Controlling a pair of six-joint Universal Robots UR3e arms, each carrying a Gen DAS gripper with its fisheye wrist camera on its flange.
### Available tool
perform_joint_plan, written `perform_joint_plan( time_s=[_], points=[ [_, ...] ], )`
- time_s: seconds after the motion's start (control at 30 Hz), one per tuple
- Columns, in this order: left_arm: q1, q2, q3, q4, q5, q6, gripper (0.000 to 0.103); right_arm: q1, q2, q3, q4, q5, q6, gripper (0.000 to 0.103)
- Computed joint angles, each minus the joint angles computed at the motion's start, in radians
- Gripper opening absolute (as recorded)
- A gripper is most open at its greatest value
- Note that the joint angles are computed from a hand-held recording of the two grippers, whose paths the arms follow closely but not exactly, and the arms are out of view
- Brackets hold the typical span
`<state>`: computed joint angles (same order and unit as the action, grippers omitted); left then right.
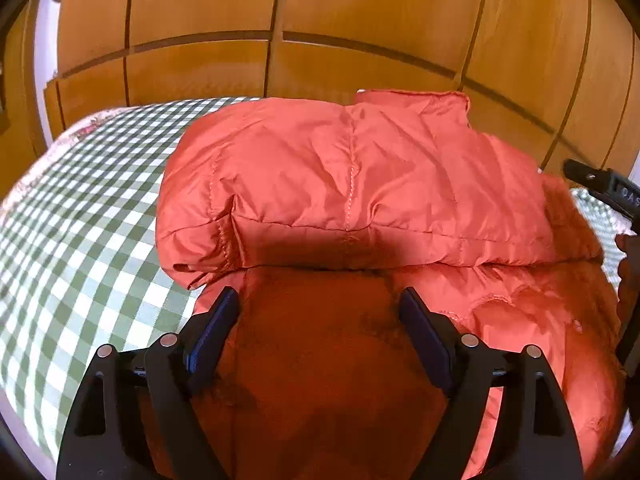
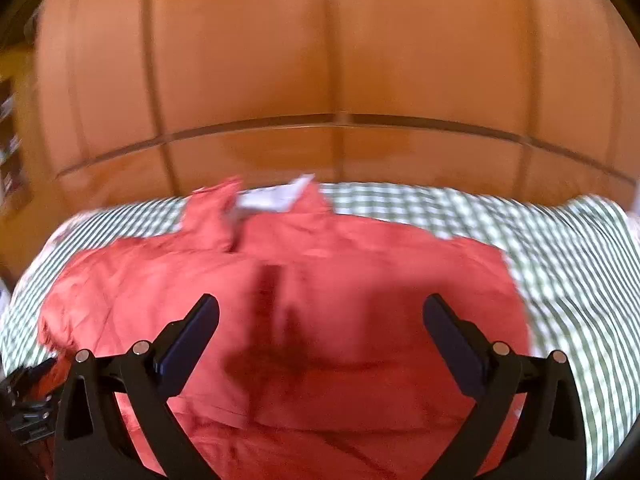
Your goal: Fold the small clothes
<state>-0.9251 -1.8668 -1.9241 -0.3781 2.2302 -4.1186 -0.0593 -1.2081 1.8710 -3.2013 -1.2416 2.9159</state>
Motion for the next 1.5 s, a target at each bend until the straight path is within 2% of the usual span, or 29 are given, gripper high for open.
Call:
perform_joint_plan(
  time_s=[0.03, 0.1, 0.13, 0.2, 0.33, 0.43, 0.6, 0.73, 0.9, 1.03, 1.17, 1.27, 1.33, 1.43, 1.5],
  points=[
    [-0.002, 0.006, 0.007, -0.008, 0.004, -0.009, 0.081, 0.055, 0.059, -0.05, 0.014, -0.086, -0.041, 0.101],
    [-0.024, 0.034, 0.005, -0.01, 0.044, -0.064, 0.081, 0.144, 0.183, -0.175, 0.103, -0.323, -0.074, 0.101],
    [-0.033, 0.047, 0.014, -0.037, 0.077, -0.102, 0.081, 0.145, 0.217, -0.209, 0.14, -0.353, -0.06, 0.101],
    [-0.032, 0.063, 0.043, -0.121, 0.122, -0.173, 0.081, 0.104, 0.214, -0.207, 0.167, -0.285, -0.027, 0.101],
    [0.036, 0.011, 0.103, -0.155, 0.088, -0.171, 0.084, 0.126, 0.221, -0.214, 0.161, -0.308, -0.025, 0.101],
    [0.096, -0.072, 0.173, -0.151, 0.053, -0.084, 0.088, 0.131, 0.21, -0.186, 0.14, -0.313, -0.025, 0.101],
    [0.203, -0.134, 0.197, -0.069, -0.05, 0.028, 0.091, 0.113, 0.293, -0.27, 0.115, -0.326, -0.08, 0.101],
    [0.309, -0.165, 0.197, 0.033, -0.147, 0.119, 0.094, 0.138, 0.405, -0.448, 0.152, -0.353, -0.092, 0.101],
    [0.392, -0.262, 0.321, 0.031, -0.193, 0.205, 0.096, 0.149, 0.56, -0.744, 0.282, -0.362, -0.083, 0.101],
    [0.431, -0.313, 0.403, 0.006, -0.224, 0.245, 0.099, 0.143, 0.62, -0.87, 0.359, -0.343, -0.074, 0.101],
    [0.419, -0.299, 0.398, -0.003, -0.221, 0.234, 0.099, 0.13, 0.606, -0.868, 0.388, -0.318, -0.075, 0.101],
    [0.41, -0.222, 0.328, 0.004, -0.244, 0.236, 0.099, 0.103, 0.545, -0.853, 0.501, -0.267, -0.12, 0.101],
    [0.402, -0.153, 0.24, 0.044, -0.273, 0.239, 0.099, 0.06, 0.456, -0.773, 0.537, -0.211, -0.139, 0.101],
    [0.387, -0.004, 0.039, 0.137, -0.308, 0.219, 0.099, -0.072, 0.255, -0.502, 0.485, -0.014, -0.11, 0.101],
    [0.345, 0.098, -0.096, 0.2, -0.278, 0.184, 0.099, -0.188, 0.112, -0.312, 0.472, 0.099, -0.112, 0.101]
  ],
)
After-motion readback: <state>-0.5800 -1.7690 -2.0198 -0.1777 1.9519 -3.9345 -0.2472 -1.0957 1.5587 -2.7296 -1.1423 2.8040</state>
